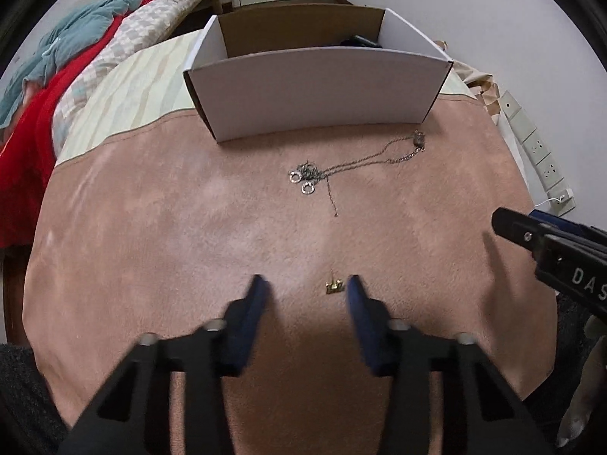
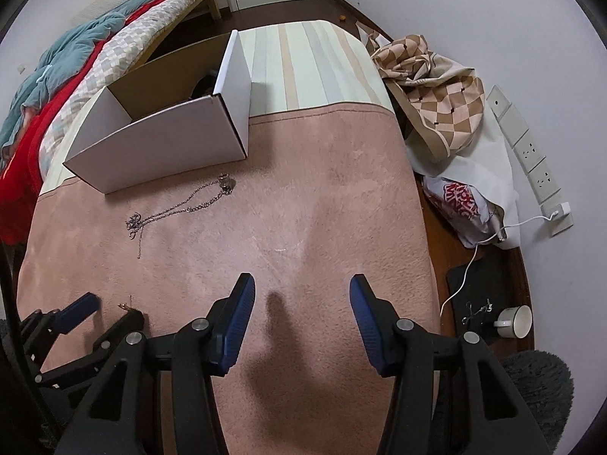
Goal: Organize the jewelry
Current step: 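Close the left tool on the small gold earring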
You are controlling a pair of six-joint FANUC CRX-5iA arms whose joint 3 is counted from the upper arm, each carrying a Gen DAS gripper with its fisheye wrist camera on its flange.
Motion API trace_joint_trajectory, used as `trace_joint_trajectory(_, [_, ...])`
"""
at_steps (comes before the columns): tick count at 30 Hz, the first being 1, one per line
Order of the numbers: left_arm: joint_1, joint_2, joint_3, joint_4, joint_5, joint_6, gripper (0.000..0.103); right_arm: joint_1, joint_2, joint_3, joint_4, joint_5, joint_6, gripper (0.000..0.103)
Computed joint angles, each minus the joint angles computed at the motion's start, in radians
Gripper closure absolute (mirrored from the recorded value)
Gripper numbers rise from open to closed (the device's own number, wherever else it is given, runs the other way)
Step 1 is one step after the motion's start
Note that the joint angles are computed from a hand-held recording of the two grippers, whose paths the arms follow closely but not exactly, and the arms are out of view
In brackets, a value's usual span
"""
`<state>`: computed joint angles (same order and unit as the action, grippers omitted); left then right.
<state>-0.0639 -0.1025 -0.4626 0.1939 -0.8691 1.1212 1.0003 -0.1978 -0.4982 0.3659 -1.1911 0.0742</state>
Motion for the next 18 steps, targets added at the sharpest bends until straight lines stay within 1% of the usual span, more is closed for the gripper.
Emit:
trace_joint_trajectory(1, [0.000,-0.002,-0.004,0.006,0.003,-0.004,0.081,-0.002,0.000,0.000,-0.002,0.003,-0.001,0.049])
trace_joint_trajectory(3, [0.005,-0.005,-0.011,0.016,0.010,-0.016,0.087,-0.004,0.001,-0.002,-0.003,0.010,-0.002,0.049])
trace_joint_trajectory(4, [0.010,-0.006,-0.017,0.028,0.014,-0.028,0.093,-0.004,0.001,-0.003,-0.003,0.011,-0.003,0.049])
trace_joint_trajectory(5, [0.015,-0.008,-0.023,0.040,0.016,-0.038,0.096,-0.005,0.001,-0.003,-0.003,0.012,-0.002,0.049])
trace_joint_trajectory(10, [0.031,-0.008,-0.034,0.081,0.009,-0.077,0.097,-0.002,0.002,0.001,0.006,0.018,-0.001,0.049])
trace_joint_trajectory(18, [0.068,-0.008,-0.021,0.107,0.001,-0.099,0.097,-0.020,0.011,0.019,0.016,0.057,0.009,0.049])
